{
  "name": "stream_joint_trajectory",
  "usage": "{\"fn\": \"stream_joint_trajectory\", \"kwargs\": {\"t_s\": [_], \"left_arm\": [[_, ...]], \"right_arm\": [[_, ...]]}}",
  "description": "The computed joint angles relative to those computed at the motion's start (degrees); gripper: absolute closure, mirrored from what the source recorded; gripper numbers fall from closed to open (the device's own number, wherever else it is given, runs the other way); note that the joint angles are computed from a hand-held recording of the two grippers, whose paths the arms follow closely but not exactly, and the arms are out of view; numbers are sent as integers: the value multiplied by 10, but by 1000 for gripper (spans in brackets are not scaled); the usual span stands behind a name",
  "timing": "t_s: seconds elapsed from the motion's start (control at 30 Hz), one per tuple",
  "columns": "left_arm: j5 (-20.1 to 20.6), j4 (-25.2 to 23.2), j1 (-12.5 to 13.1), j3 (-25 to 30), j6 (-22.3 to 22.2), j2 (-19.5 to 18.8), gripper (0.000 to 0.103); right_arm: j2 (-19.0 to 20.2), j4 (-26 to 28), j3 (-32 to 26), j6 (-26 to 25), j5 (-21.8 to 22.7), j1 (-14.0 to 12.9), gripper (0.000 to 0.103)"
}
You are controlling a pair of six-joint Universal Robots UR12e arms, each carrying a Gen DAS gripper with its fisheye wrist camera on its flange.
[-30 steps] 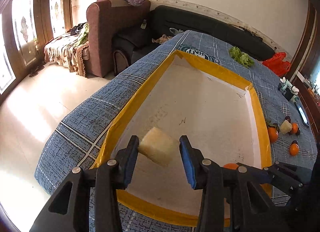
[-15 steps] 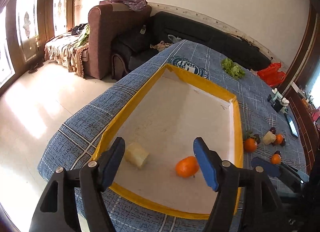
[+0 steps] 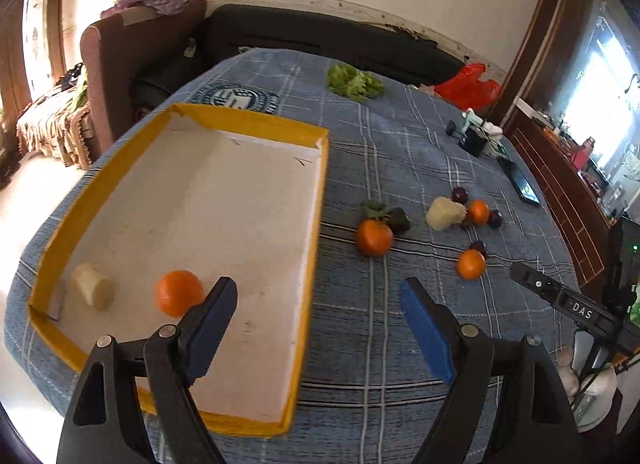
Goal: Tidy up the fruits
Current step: 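Grasp the leafy orange with the left tool while the right tool grasps another orange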
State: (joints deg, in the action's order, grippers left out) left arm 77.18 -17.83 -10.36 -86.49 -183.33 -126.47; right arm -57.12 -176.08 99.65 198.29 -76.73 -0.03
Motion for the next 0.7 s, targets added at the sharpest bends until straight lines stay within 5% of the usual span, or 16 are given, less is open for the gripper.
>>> {"fn": "stream_joint_trajectory", "kwargs": {"t_s": [0.37, 0.7], "left_arm": [[28, -57, -36, 96, 66, -65, 20], [79, -97, -51, 170, 101, -118, 21]], "right_arm": [[43, 46, -54, -32, 1, 12, 39], [56, 37, -68, -61, -53, 26, 40]]}}
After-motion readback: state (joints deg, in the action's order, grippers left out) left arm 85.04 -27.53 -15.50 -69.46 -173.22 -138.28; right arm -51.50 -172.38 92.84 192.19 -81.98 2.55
